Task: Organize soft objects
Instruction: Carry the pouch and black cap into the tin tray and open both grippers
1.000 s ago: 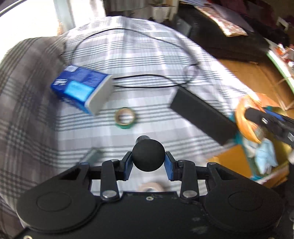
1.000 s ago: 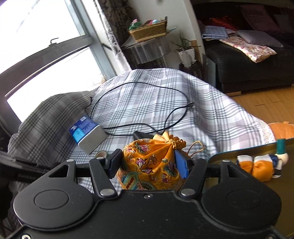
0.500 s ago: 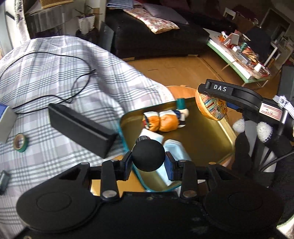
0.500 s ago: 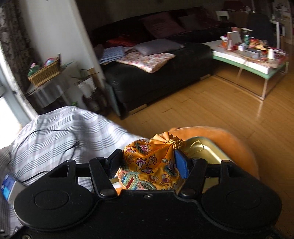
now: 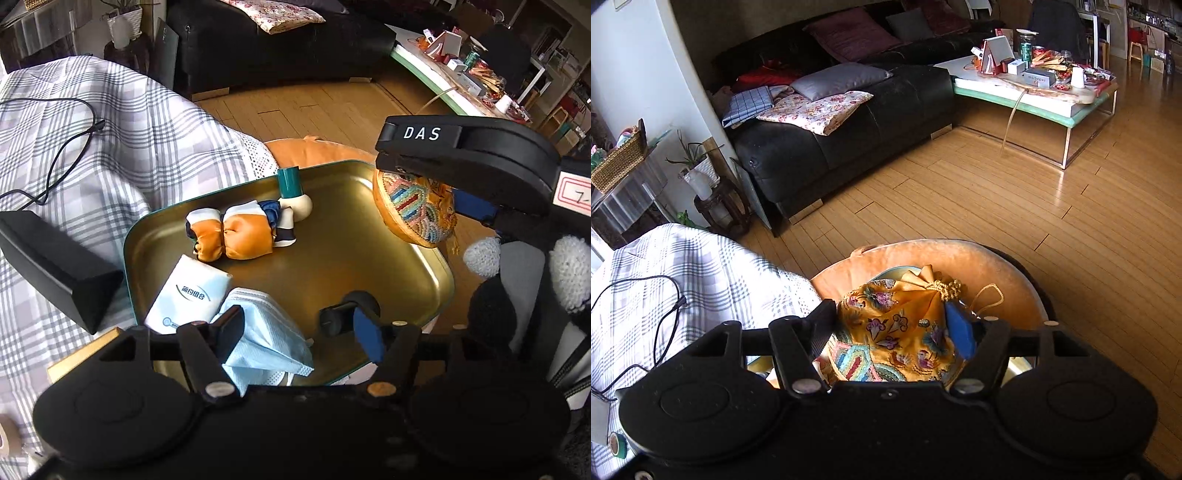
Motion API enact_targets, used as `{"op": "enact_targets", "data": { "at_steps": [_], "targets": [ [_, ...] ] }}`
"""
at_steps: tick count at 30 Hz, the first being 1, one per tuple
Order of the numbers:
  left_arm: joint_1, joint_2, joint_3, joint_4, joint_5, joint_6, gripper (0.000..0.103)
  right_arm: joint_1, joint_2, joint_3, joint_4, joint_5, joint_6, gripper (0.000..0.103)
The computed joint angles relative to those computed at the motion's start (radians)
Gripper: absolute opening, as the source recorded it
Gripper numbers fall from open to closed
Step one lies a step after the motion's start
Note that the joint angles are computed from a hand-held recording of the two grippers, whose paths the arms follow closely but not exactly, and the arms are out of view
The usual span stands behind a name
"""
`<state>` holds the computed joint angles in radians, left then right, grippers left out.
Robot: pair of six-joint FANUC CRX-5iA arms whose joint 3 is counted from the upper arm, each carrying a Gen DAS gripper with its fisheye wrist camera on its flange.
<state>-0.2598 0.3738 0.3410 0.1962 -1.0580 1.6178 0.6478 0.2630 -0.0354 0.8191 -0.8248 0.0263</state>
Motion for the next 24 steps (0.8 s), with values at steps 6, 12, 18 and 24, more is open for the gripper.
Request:
{"op": "enact_targets", "data": {
  "at_steps": [6, 12, 18, 24],
  "targets": [
    [0.006, -0.01, 0.001, -0.027, -0.014, 0.038, 0.079, -0.007, -0.016, -0.019, -0.001, 0.033, -0.011, 0.064],
    [0.007, -0.021, -0.001, -0.042, -0.019, 0.055, 0.082, -0.011, -0.018, -0.016, -0.016, 0.035, -0.016, 0.064],
    [0.014, -0.032, -0.011, -0.041, -0.019, 0.052, 0.085, -0.012, -0.02, -0.011, -0.039, 0.053, 0.006, 0.064],
    [0.024, -0.036, -0.016, -0.041, -0.025, 0.064, 0.086, -0.003, 0.007, 0.037, -0.083, 0.002, 0.076, 0.065]
  ]
}}
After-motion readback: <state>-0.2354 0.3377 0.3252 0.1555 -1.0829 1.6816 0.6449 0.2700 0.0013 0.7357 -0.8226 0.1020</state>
